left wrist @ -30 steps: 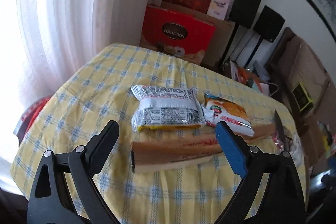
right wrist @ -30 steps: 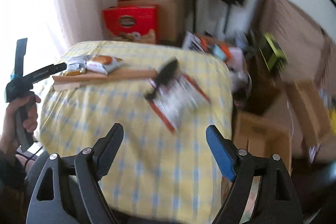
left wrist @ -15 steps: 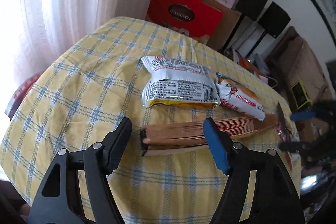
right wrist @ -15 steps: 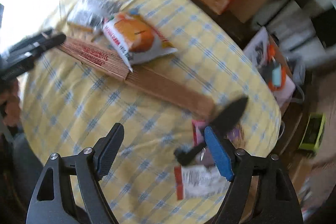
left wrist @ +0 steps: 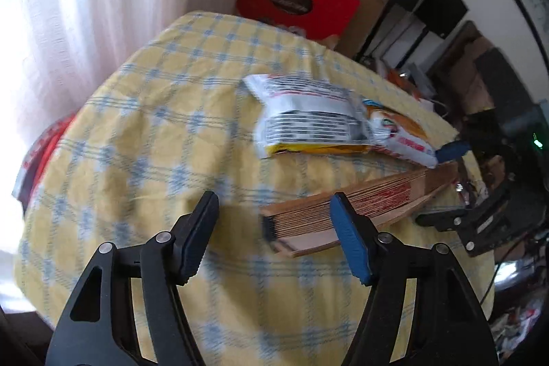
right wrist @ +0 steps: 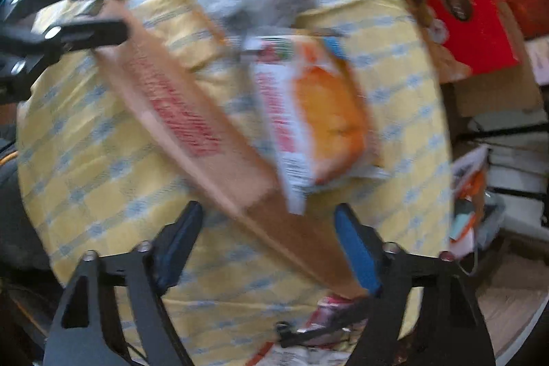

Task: Organize objects
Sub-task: 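Close the right gripper around the end of the red-printed folded wooden fan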

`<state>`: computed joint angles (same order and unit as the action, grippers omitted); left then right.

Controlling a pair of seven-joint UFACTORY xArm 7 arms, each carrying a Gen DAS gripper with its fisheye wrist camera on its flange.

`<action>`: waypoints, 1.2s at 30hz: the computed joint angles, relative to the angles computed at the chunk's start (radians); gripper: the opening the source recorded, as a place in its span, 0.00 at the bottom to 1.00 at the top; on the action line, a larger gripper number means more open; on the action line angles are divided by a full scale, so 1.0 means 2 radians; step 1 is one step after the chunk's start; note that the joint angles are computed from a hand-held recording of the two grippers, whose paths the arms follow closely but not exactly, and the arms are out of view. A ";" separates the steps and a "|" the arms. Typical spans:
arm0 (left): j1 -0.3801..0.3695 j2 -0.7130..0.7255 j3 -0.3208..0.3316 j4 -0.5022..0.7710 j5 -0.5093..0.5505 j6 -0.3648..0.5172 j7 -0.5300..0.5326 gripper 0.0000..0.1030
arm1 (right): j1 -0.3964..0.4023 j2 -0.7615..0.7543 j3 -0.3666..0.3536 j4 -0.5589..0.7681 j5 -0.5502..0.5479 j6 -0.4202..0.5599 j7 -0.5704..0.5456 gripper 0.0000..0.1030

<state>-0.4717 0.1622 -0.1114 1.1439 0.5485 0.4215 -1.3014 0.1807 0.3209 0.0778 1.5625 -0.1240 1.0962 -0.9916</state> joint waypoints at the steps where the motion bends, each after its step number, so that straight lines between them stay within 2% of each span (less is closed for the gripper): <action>1: 0.001 -0.008 0.001 -0.006 -0.001 0.007 -0.003 0.63 | 0.003 -0.010 0.001 -0.015 -0.002 -0.016 0.007 0.60; 2: 0.004 -0.023 0.005 -0.021 0.004 0.004 -0.016 0.63 | 0.004 -0.016 0.002 -0.024 -0.001 -0.022 0.012 0.52; 3: 0.010 -0.031 0.005 -0.031 0.004 -0.001 -0.023 0.63 | 0.005 -0.025 0.005 -0.036 0.005 -0.028 0.010 0.51; 5: 0.024 -0.058 0.005 -0.062 0.005 -0.019 -0.048 0.63 | 0.007 -0.042 0.010 -0.058 0.010 -0.041 0.000 0.39; 6: 0.034 -0.074 0.004 -0.082 0.003 -0.030 -0.062 0.63 | 0.010 -0.053 0.013 -0.072 0.010 -0.046 -0.003 0.37; 9: 0.062 -0.116 -0.003 -0.129 -0.013 -0.042 -0.091 0.62 | 0.021 -0.077 0.022 -0.098 0.021 -0.035 -0.008 0.26; 10: 0.071 -0.127 -0.008 -0.140 -0.014 -0.040 -0.099 0.62 | 0.024 -0.084 0.025 -0.104 0.027 -0.030 -0.005 0.17; 12: 0.090 -0.148 -0.017 -0.161 -0.011 -0.039 -0.117 0.62 | 0.032 -0.098 0.028 -0.115 0.040 -0.019 0.015 0.08; 17: 0.120 -0.171 -0.031 -0.197 -0.047 -0.060 -0.106 0.62 | 0.047 -0.118 0.030 -0.139 0.024 -0.003 0.064 0.10; 20: 0.135 -0.177 -0.044 -0.203 -0.059 -0.069 -0.093 0.62 | 0.047 -0.136 0.030 -0.158 0.033 0.007 0.054 0.10; 23: 0.142 -0.173 -0.054 -0.198 -0.066 -0.073 -0.080 0.62 | 0.044 -0.151 0.027 -0.178 0.025 -0.025 0.058 0.10; 25: 0.142 -0.166 -0.058 -0.193 -0.072 -0.073 -0.071 0.62 | 0.041 -0.158 0.025 -0.189 0.020 -0.067 0.066 0.11; 27: 0.138 -0.160 -0.057 -0.188 -0.081 -0.073 -0.057 0.62 | 0.036 -0.161 0.022 -0.193 0.040 -0.101 0.055 0.18; 29: 0.134 -0.156 -0.056 -0.184 -0.089 -0.071 -0.044 0.62 | 0.033 -0.156 0.021 -0.186 0.060 -0.111 0.043 0.48; 30: 0.131 -0.153 -0.054 -0.182 -0.095 -0.069 -0.035 0.62 | 0.033 -0.150 0.021 -0.180 0.061 -0.108 0.043 0.52; 34: 0.121 -0.140 -0.050 -0.174 -0.111 -0.069 -0.013 0.62 | 0.034 -0.145 0.023 -0.196 0.039 -0.129 0.057 0.52; 36: 0.116 -0.133 -0.047 -0.171 -0.121 -0.076 -0.003 0.62 | 0.035 -0.148 0.024 -0.203 0.044 -0.124 0.060 0.49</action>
